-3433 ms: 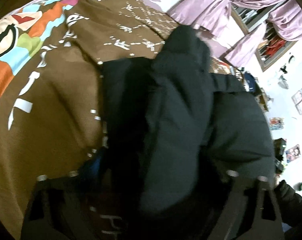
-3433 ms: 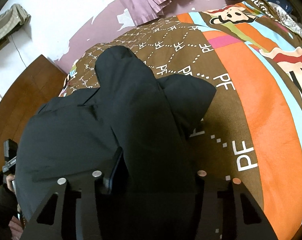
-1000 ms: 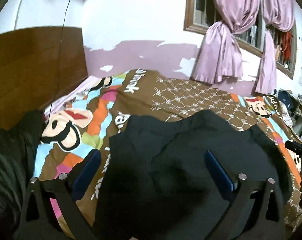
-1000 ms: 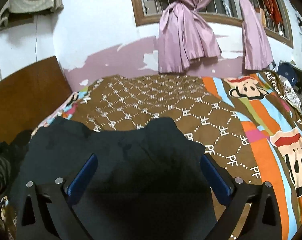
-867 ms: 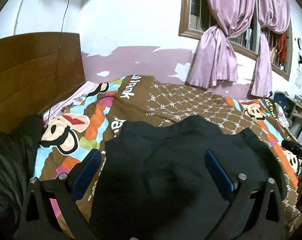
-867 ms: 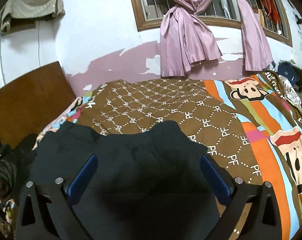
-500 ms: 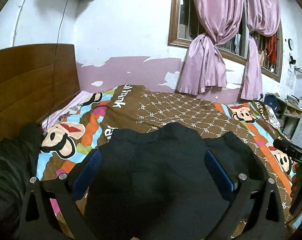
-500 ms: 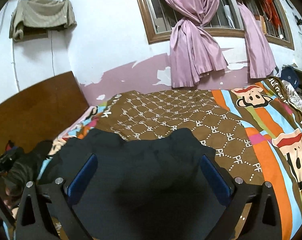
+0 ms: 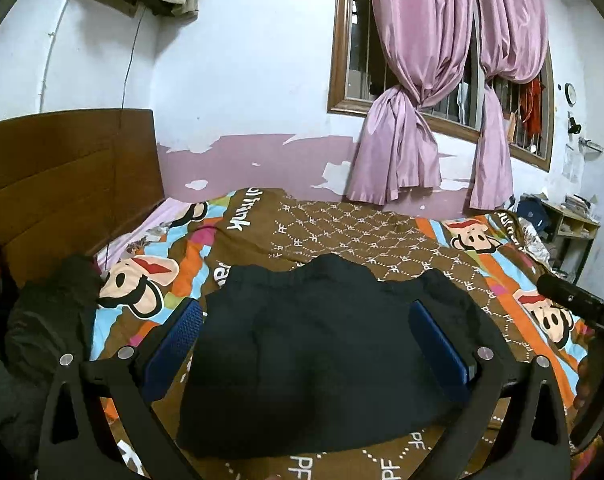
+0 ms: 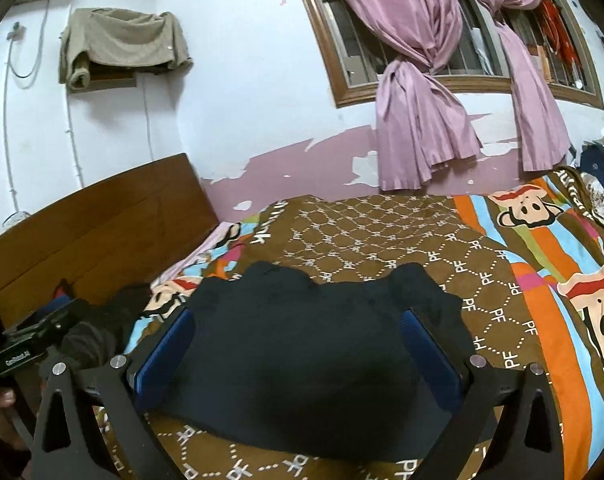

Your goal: Fold large clothes

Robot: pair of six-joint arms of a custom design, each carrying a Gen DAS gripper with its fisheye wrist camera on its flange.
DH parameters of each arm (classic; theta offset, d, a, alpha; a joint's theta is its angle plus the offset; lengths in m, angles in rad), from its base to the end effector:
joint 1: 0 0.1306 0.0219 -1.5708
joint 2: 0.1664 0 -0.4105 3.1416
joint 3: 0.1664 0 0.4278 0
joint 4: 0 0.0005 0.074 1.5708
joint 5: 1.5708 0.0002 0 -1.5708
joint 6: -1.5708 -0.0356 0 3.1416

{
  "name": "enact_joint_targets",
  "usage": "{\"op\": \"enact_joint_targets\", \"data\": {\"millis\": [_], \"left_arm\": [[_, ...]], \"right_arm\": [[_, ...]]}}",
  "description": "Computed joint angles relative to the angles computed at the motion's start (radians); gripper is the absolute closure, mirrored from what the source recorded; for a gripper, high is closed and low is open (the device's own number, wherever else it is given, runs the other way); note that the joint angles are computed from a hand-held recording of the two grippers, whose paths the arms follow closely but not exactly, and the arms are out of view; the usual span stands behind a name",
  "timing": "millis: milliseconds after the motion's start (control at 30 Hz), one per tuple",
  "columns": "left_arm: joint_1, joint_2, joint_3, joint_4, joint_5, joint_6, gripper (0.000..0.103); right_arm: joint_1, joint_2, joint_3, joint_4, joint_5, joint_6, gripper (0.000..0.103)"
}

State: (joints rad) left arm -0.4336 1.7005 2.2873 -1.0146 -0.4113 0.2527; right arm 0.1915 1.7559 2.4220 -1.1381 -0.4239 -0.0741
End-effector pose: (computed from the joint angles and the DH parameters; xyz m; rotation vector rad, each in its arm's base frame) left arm 0.5456 -0.2375 0.7157 -0.0841 1.9593 -0.0388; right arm 0.5808 0.1270 0.7318 -0.3865 2.0129 0.5982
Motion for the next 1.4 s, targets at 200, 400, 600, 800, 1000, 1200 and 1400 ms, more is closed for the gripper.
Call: {"op": "enact_joint_targets", "data": {"millis": [200, 400, 600, 800, 1000, 1200, 1400], "left_arm": [[-0.022, -0.053, -0.062, 0.012, -0.015, 0.017, 0.002], [-0.049, -0.115, -0.144, 0.021, -0.036, 0.065, 0.002], [-0.081, -0.175, -0.237, 0.054, -0.043, 0.071, 0.002], [-0.118, -0.253, -0.391, 0.159, -0.092, -0.014, 0.002], [-0.113, -0.287, -0.478, 0.194, -0.089, -0.002, 0.002], [-0.106, -0.323, -0.555, 0.239, -0.067, 0.004, 0.002], [-0.11, -0.334, -0.594, 0.212, -0.086, 0.033, 0.002]], "right_arm": [[0.014, -0.117, -0.163, 0.091, 0.011, 0.016, 0.0], [0.028, -0.187, -0.255, 0.108, 0.047, 0.054, 0.0], [0.036, -0.22, -0.302, 0.115, 0.092, 0.051, 0.0], [0.047, -0.305, -0.461, 0.226, 0.156, 0.031, 0.0], [0.08, -0.368, -0.582, 0.249, 0.204, 0.098, 0.0], [0.088, -0.378, -0.625, 0.216, 0.199, 0.109, 0.0], [0.101, -0.406, -0.674, 0.251, 0.2, 0.157, 0.0]]}}
